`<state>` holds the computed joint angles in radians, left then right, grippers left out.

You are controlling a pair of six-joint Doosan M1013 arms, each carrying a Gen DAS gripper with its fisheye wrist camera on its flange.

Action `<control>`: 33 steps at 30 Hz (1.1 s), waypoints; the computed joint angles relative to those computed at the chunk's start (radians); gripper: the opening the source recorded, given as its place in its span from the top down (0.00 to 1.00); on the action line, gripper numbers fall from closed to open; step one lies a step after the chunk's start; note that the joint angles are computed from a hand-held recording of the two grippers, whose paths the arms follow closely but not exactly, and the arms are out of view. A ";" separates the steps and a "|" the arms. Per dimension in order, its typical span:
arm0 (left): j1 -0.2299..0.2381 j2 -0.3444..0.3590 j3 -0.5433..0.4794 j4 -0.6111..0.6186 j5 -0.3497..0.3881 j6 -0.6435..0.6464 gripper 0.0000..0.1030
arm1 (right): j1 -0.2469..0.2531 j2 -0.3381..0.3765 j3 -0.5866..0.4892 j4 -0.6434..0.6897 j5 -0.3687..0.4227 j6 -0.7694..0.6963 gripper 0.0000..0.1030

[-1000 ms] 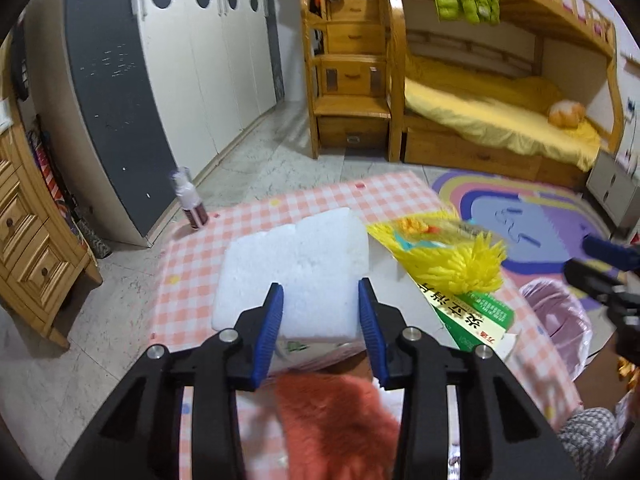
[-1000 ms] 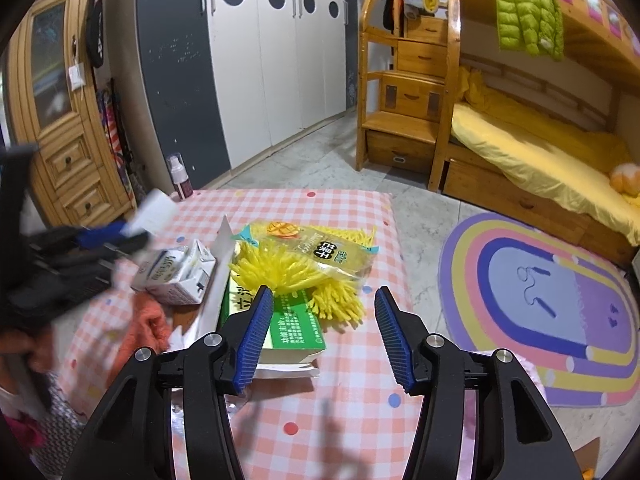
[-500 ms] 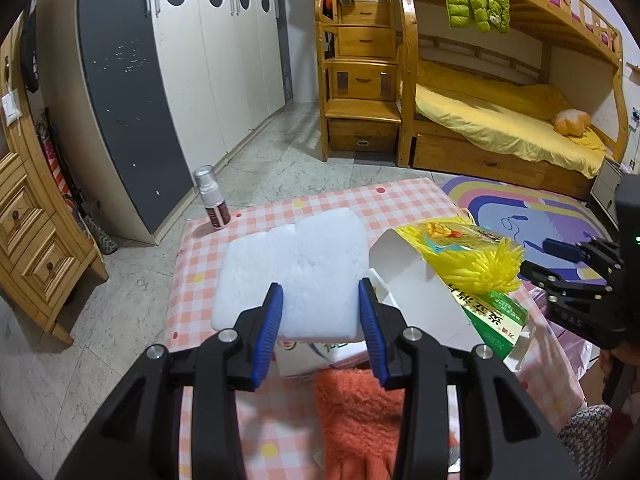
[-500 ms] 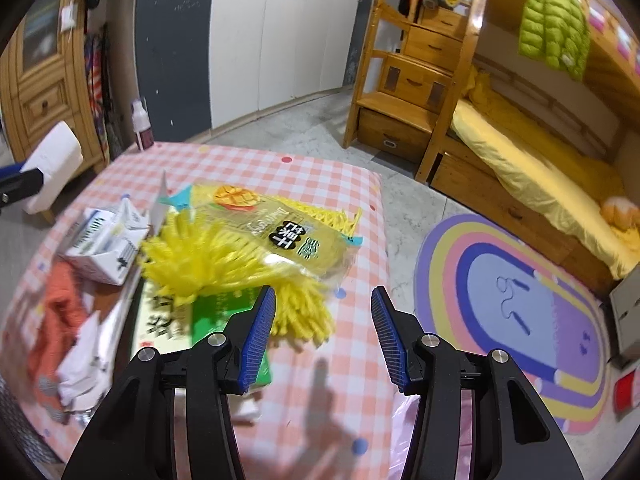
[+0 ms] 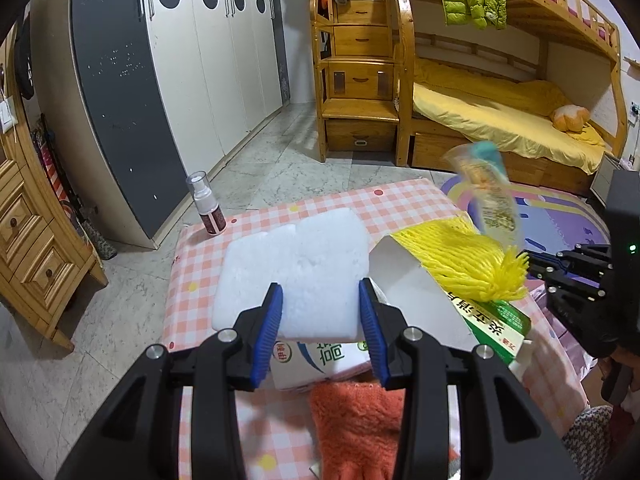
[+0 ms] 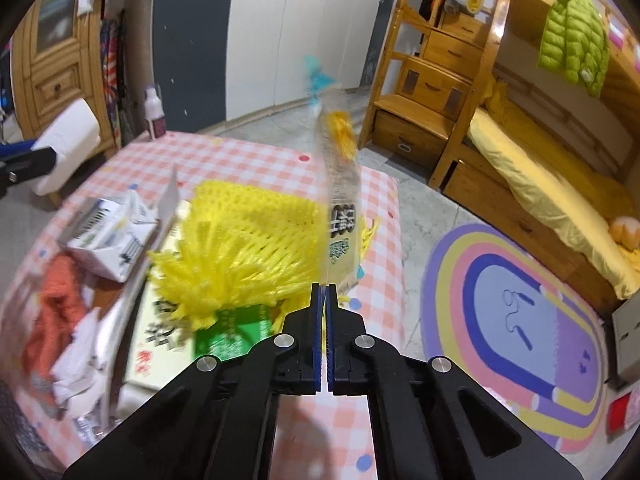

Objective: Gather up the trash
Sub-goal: 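Lift the foam block with the left tool while the right tool grasps a clear plastic wrapper, then open both tools over the pink trash bin, dropping foam block and wrapper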

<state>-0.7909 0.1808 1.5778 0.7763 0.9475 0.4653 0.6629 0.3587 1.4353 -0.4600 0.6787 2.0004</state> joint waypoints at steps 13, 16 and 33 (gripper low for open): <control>-0.115 -0.060 0.041 0.027 -0.124 0.016 0.64 | 0.010 -0.196 0.196 0.006 -0.119 0.278 1.00; -0.152 -0.043 0.021 0.000 -0.206 0.082 0.64 | 0.011 -0.245 0.252 -0.063 -0.127 0.397 1.00; -0.217 0.190 -0.184 -0.274 -0.384 0.477 0.63 | -0.068 -0.408 0.490 -0.225 0.083 0.818 1.00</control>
<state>-1.0084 0.3705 1.3939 0.5019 0.5638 0.9421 0.5944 -0.0493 1.9250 -0.6851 0.7613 2.8179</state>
